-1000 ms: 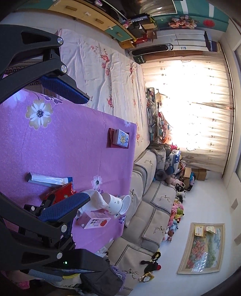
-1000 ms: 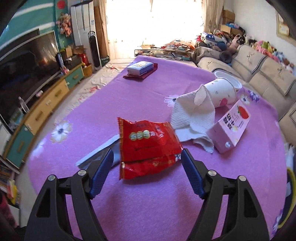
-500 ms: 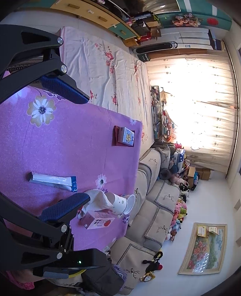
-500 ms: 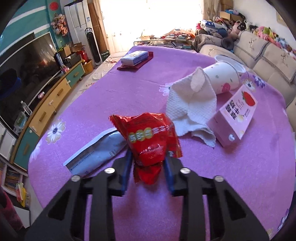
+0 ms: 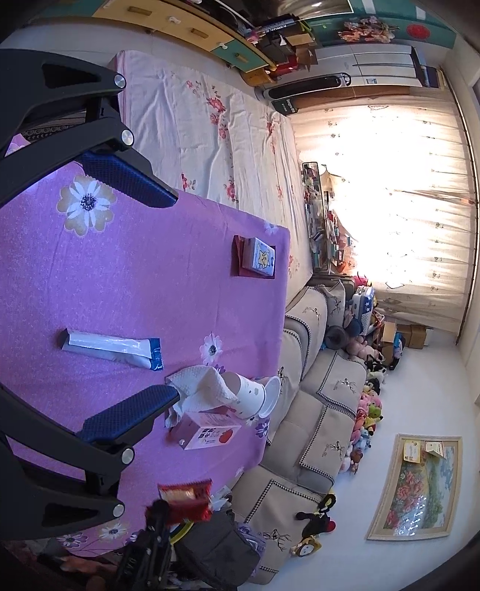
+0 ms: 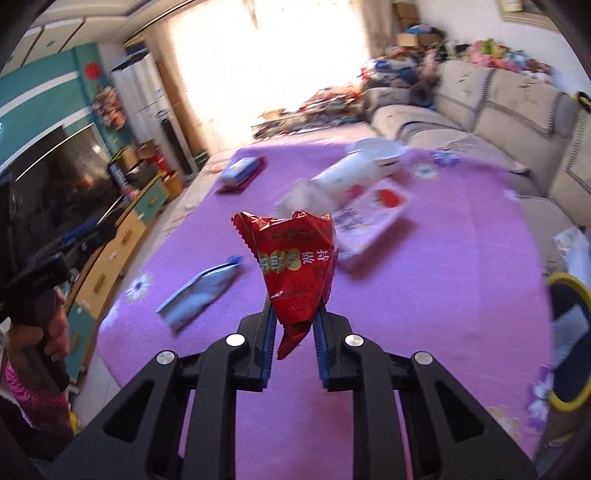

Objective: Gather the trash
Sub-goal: 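Carry the red snack bag over the bin and open the right gripper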

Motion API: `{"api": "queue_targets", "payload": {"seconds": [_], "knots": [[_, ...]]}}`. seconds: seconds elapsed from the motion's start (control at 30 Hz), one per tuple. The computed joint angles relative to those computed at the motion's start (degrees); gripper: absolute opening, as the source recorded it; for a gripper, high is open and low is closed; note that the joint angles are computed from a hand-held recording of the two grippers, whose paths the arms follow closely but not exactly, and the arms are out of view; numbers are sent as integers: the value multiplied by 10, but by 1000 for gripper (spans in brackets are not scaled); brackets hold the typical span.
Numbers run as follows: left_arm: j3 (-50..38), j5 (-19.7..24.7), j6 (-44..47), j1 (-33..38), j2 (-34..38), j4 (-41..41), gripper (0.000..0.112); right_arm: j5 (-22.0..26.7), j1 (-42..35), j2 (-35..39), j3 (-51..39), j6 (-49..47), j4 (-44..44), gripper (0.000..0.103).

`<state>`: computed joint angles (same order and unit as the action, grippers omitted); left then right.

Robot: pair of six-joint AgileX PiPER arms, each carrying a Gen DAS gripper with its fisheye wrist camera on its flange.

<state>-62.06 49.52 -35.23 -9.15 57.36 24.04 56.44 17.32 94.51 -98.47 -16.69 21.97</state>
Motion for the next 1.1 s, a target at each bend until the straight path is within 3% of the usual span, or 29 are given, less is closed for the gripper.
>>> {"api": "queue_targets", "payload": {"seconds": [0.17, 0.3, 0.63, 0.7, 0.83, 0.97, 1.1], "knots": [[-6, 8, -34, -37, 18, 30, 95, -5, -114, 5, -10, 28, -69, 18], [-13, 8, -47, -49, 36, 30, 95, 18, -193, 83, -78, 51, -130, 18], [-35, 22, -89, -110, 88, 68, 95, 81, -264, 283, -252, 81, -207, 19], [-39, 25, -92, -115, 97, 71, 95, 104, -267, 319, -298, 85, -218, 24], [-43, 27, -88, -118, 105, 67, 95, 116, -269, 346, -331, 102, -242, 48], [-44, 26, -85, -122, 113, 64, 95, 77, -264, 310, -272, 116, -259, 53], [-44, 22, -78, -122, 120, 54, 95, 94, -260, 322, -295, 119, -273, 57]]}}
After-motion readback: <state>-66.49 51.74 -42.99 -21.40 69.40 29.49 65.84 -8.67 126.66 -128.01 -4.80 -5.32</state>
